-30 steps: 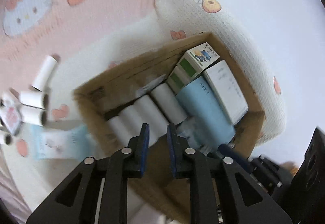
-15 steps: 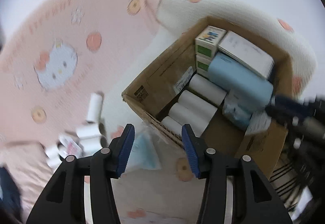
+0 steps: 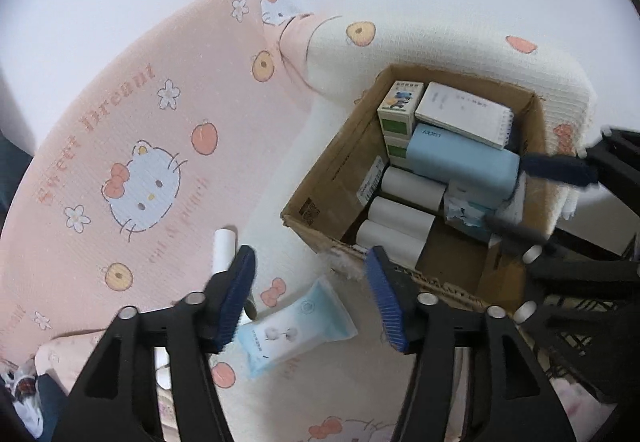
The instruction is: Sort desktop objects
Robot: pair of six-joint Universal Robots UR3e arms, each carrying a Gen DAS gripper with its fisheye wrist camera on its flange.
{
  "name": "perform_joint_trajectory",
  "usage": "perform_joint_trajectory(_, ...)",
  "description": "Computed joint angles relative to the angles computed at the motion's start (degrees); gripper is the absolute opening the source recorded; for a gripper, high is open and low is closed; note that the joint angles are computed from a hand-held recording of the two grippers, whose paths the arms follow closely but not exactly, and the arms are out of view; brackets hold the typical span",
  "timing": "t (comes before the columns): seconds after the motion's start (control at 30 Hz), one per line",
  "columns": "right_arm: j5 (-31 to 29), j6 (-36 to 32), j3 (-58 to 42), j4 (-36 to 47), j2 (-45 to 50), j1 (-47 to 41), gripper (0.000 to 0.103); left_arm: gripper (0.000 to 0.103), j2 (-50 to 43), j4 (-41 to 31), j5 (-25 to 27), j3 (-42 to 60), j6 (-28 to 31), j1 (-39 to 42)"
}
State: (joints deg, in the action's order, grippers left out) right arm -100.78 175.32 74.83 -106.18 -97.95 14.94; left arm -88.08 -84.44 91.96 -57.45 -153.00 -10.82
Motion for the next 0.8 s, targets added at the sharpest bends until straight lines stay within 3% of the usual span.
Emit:
perform_joint_trajectory(0.1,-2.69,0.57,-1.27,-0.19,1.4,2.24,0.062,0.076,2.25,-1.62,-2.73,-0.73,1.99,2.39)
perform_joint_trajectory(0.17,-4.7,1.81,-2.51,0.51,2.52,3.22,0.062,0.076,2.48,-3.03,-4.33,-0.52,2.03,3.47)
perform_joint_trajectory(0.3,-7.8,3.0,-4.3,1.54,4.43,4.83,0.062,0.076,2.41,-1.28,-1.61,-1.68,1.21,1.97)
perform_joint_trajectory(0.8,-9.09,3.12,-5.53,2.15,6.18,6.0,0.062,0.076,1.82,2.11,-0.08,-3.1,-0.23,1.62)
